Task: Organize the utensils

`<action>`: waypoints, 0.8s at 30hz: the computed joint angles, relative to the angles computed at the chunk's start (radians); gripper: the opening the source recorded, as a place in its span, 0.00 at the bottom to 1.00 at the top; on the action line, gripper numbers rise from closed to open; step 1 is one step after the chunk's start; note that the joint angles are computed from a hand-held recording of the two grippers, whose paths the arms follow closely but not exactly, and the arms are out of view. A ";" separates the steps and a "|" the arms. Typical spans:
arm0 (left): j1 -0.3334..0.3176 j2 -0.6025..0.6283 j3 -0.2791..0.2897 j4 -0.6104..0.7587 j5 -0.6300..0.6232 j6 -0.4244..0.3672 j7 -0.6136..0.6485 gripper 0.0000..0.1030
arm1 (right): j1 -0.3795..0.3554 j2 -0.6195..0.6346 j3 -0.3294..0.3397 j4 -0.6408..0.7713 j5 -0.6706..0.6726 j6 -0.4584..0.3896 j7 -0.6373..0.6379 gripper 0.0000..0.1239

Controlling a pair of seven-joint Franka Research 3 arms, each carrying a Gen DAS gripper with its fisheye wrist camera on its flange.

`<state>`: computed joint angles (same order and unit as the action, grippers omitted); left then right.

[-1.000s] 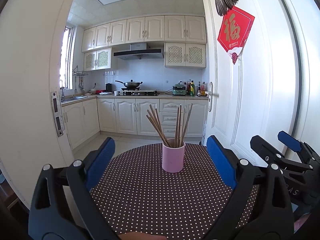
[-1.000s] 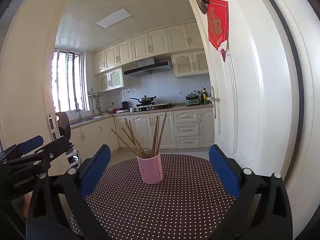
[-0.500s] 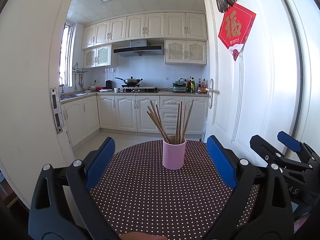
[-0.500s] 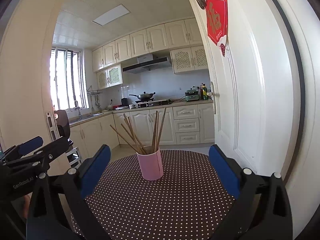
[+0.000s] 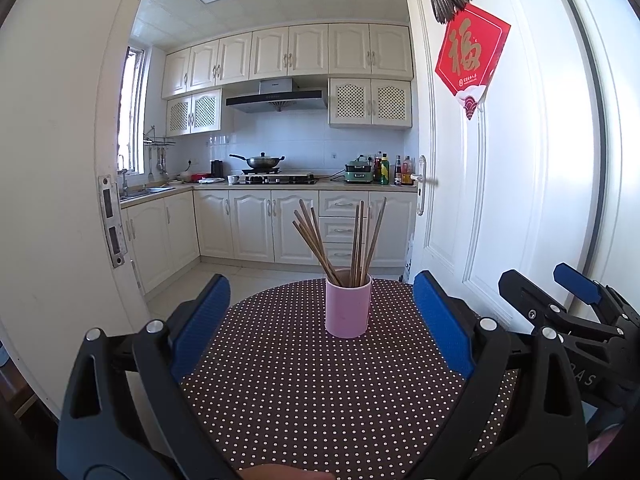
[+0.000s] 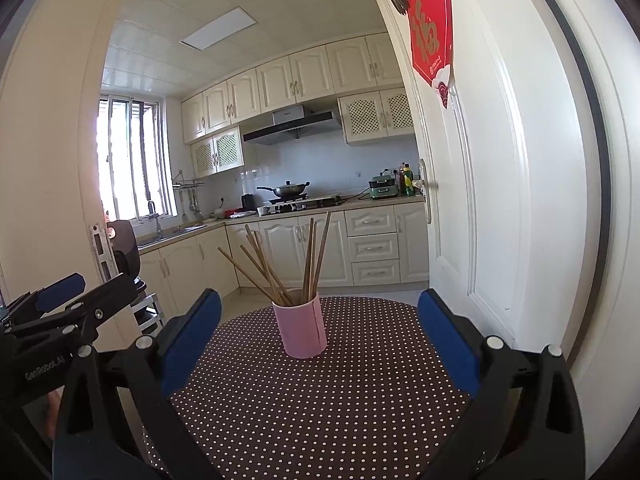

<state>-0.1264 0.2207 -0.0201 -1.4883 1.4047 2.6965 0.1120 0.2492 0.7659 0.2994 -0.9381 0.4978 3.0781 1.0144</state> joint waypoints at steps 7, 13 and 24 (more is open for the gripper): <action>-0.001 -0.001 -0.001 -0.002 -0.002 -0.010 0.005 0.89 | 0.001 0.001 -0.004 0.001 -0.004 -0.004 0.008 0.77; -0.001 -0.005 0.000 -0.006 -0.001 -0.015 -0.001 0.89 | 0.003 0.008 -0.006 0.013 -0.007 -0.022 0.006 0.77; 0.004 -0.006 -0.004 -0.008 -0.007 -0.009 0.001 0.89 | 0.007 0.012 -0.011 0.019 -0.004 -0.023 0.009 0.77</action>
